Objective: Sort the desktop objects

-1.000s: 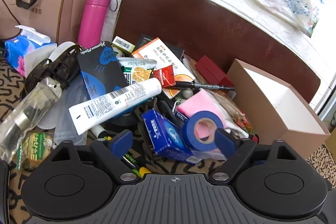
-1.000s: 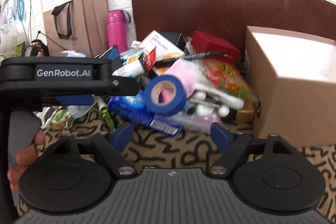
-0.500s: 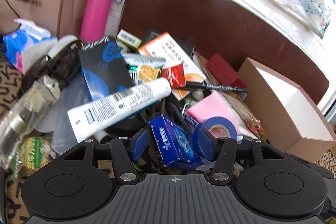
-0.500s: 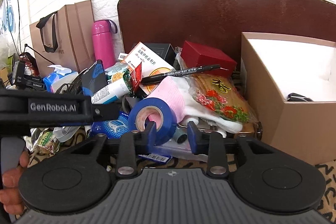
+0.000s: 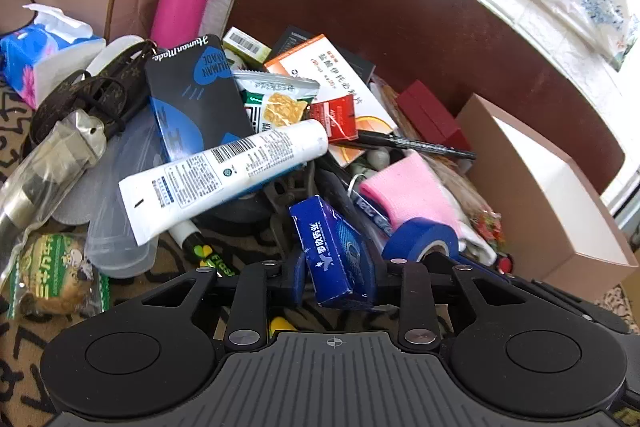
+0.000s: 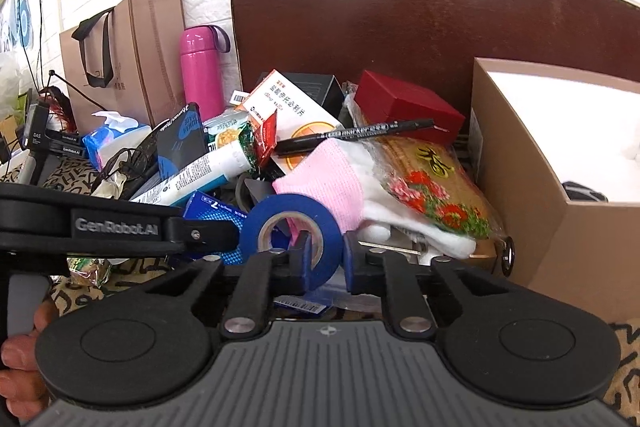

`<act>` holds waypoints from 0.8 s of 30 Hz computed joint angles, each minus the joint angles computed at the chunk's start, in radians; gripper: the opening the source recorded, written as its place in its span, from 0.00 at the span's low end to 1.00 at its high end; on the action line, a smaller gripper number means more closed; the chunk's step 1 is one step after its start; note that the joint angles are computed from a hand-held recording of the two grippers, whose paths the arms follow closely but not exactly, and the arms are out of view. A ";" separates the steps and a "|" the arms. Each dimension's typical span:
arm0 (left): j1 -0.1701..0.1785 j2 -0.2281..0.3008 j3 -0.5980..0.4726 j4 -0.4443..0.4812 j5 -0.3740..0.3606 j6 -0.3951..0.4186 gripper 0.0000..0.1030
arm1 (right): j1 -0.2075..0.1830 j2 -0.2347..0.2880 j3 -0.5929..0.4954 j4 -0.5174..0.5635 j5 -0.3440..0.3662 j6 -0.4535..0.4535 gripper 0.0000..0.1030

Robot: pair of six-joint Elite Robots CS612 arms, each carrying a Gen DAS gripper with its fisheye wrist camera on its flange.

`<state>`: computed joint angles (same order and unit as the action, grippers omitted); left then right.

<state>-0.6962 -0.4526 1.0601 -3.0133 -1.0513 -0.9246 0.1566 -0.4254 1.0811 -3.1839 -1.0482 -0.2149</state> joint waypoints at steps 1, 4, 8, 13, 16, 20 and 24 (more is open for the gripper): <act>-0.001 -0.005 0.009 -0.008 -0.004 0.000 0.24 | -0.002 -0.003 0.006 0.003 0.001 -0.002 0.16; -0.009 -0.017 0.032 -0.017 -0.009 0.007 0.22 | -0.007 -0.015 0.028 0.012 0.000 -0.004 0.16; -0.018 -0.034 0.065 -0.047 -0.032 0.019 0.20 | -0.014 -0.035 0.068 0.009 -0.002 -0.011 0.16; -0.034 -0.056 0.109 -0.073 -0.050 0.034 0.15 | -0.027 -0.064 0.128 0.010 0.005 -0.034 0.16; -0.045 -0.075 0.146 -0.086 -0.058 0.034 0.14 | -0.038 -0.084 0.170 0.002 0.001 -0.045 0.16; -0.057 -0.095 0.185 -0.090 -0.105 0.037 0.12 | -0.055 -0.116 0.229 -0.007 -0.009 -0.075 0.16; -0.066 -0.103 0.205 -0.093 -0.187 0.048 0.12 | -0.073 -0.147 0.287 -0.010 -0.012 -0.110 0.16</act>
<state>-0.7625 -0.5555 1.2646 -3.1061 -1.2382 -0.8769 0.0835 -0.5729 1.3683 -3.1936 -1.0600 -0.3248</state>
